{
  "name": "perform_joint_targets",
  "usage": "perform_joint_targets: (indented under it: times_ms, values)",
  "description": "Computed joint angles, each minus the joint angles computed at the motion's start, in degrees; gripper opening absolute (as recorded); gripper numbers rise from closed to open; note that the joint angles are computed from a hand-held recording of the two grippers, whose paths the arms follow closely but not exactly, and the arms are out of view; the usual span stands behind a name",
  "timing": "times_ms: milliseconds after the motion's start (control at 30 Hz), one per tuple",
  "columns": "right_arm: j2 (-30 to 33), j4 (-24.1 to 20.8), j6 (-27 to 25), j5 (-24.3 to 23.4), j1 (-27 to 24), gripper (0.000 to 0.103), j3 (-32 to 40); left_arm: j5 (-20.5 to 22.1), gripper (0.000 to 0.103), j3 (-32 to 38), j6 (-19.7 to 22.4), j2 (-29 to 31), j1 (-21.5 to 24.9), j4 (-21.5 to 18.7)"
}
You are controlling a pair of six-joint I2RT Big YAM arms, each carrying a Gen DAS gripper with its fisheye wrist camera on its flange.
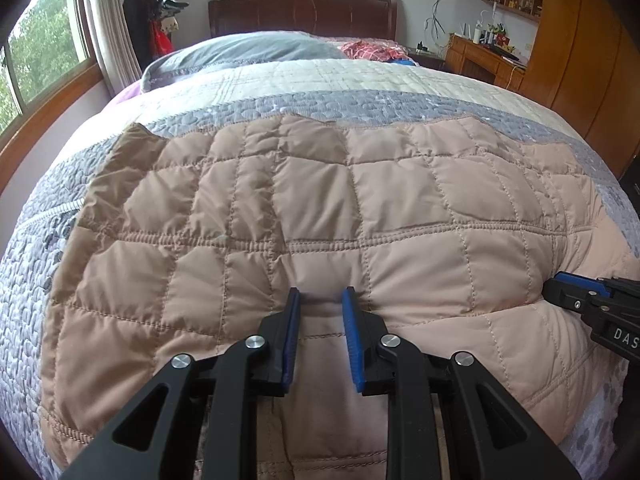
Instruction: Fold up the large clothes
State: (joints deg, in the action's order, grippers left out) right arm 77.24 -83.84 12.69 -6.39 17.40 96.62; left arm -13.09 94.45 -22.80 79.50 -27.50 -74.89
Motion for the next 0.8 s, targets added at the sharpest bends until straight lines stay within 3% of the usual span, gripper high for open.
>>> perform_joint_targets:
  times_ms: [100,233,267,300,333,400,500,600,700,800]
  values:
    - [0.4,-0.6,-1.2,0.0,0.1,0.019,0.7,0.1,0.023,1.1,0.0,0.7,0.2,-1.2]
    - [0.0,-2.5,-1.5,-7.6,-3.9,0.025,3.5,3.4,0.023,5.6,0.8,1.3,1.6,-5.8]
    - [-0.8,-2.1,-2.5,-9.3,-5.0,0.035,3.8,5.8,0.027,5.9,1.1,0.4,2.7,-5.9]
    - [-1.5,-1.6,-3.4,-10.4,-6.2,0.043,4.0,7.0,0.038,6.2,1.3,-0.5,3.7,-5.9]
    - [-2.3,-1.2,-4.2,-11.0,-7.7,0.059,4.4,7.8,0.045,6.8,1.8,-1.4,5.2,-6.3]
    - [-3.1,-1.1,-5.2,-11.4,-10.9,0.067,5.2,8.4,0.068,7.7,3.3,-2.7,7.8,-7.1]
    - [-2.1,-2.6,-6.6,-14.0,-17.2,0.086,6.7,10.6,0.079,8.4,6.3,-3.7,14.1,-9.4]
    - [0.3,-5.1,-8.0,-18.5,-22.6,0.087,7.0,12.4,0.079,6.9,7.6,-4.1,20.0,-10.3]
    - [3.1,-8.2,-10.0,-27.7,-26.2,0.087,6.1,21.7,0.079,4.6,9.6,-3.6,26.0,-10.7]
    - [4.2,-8.7,-11.2,-31.2,-26.9,0.087,4.2,27.4,0.080,1.7,10.3,-3.6,27.9,-8.9]
